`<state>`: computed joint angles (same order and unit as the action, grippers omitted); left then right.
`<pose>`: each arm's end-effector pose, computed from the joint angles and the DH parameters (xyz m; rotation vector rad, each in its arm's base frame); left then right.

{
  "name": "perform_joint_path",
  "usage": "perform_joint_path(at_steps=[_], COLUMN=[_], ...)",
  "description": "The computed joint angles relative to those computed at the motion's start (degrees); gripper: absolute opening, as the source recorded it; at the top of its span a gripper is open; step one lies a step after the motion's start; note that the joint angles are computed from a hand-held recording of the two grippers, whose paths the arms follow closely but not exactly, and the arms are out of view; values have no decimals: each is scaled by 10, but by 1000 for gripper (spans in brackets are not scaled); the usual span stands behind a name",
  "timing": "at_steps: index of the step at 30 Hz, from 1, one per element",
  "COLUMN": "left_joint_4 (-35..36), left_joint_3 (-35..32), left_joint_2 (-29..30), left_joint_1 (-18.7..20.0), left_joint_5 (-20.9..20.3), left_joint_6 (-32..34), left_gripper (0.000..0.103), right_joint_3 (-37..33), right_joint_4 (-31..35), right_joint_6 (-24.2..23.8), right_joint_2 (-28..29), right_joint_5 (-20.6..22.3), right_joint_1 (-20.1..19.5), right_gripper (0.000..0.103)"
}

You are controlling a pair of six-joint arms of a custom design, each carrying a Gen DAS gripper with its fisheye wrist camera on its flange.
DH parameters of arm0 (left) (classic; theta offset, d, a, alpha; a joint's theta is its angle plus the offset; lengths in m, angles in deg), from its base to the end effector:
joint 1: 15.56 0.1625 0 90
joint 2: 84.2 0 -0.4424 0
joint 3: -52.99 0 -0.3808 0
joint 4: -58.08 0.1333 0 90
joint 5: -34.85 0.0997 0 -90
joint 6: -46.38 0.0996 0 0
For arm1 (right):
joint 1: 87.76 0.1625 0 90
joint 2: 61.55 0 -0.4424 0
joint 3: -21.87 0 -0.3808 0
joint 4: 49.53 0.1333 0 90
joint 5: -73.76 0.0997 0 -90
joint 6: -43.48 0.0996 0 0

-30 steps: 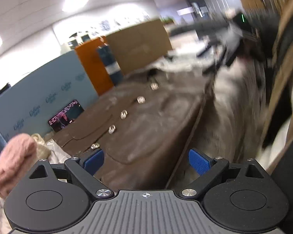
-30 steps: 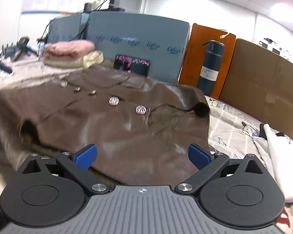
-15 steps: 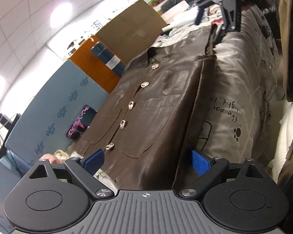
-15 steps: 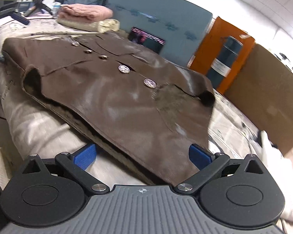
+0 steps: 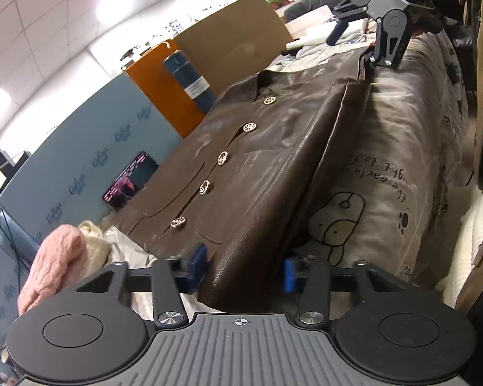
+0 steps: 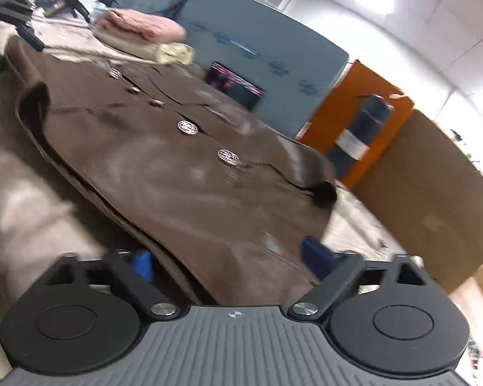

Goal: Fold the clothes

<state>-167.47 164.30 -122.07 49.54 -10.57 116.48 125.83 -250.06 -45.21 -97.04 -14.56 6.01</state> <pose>-0.0545 -0.6000 0.1240 1.1016 1.6560 -0.7693 0.1781 -0.6303 0.0580 1.8621 -1.7638 0.7529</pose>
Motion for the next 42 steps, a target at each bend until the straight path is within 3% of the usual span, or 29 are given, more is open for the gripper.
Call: perform_joint_path(at_steps=[2, 3, 4, 5, 8, 11, 14, 19, 23, 27, 34, 42], left_joint_4=[8, 10, 12, 12, -17, -81, -126, -114, -47, 65, 244, 405], left_joint_3=[-2, -2, -1, 1, 4, -21, -54, -114, -175, -256, -388, -524], left_joint_2=[-3, -4, -7, -9, -14, -2, 11, 15, 9, 12, 40, 79], left_joint_1=[2, 2, 2, 2, 11, 34, 50, 71, 88, 103, 143, 172], left_joint_5=[-8, -12, -15, -18, -58, -134, -178, -229, -246, -235, -220, -215], left_joint_6=[-1, -3, -7, -12, -28, -53, -75, -88, -111, -159, -259, -351], left_gripper=[26, 24, 24, 23, 21, 17, 15, 13, 13, 13, 13, 18], right_joint_3=[6, 9, 12, 11, 11, 0, -18, -80, -152, -249, -459, -632], right_joint_4=[13, 31, 49, 73, 109, 99, 80, 84, 117, 187, 360, 473], right_joint_6=[-11, -14, -16, -13, 4, 22, 32, 41, 45, 69, 97, 119], right_joint_2=[-8, -14, -20, -28, -44, -41, -30, -6, 32, 80, 178, 267], right_joint_5=[-2, -7, -12, -15, -3, 28, 58, 107, 115, 106, 24, -8], right_joint_1=[-1, 1, 3, 4, 4, 3, 7, 17, 29, 40, 62, 63], right_gripper=[45, 36, 19, 12, 11, 9, 8, 7, 7, 7, 7, 8])
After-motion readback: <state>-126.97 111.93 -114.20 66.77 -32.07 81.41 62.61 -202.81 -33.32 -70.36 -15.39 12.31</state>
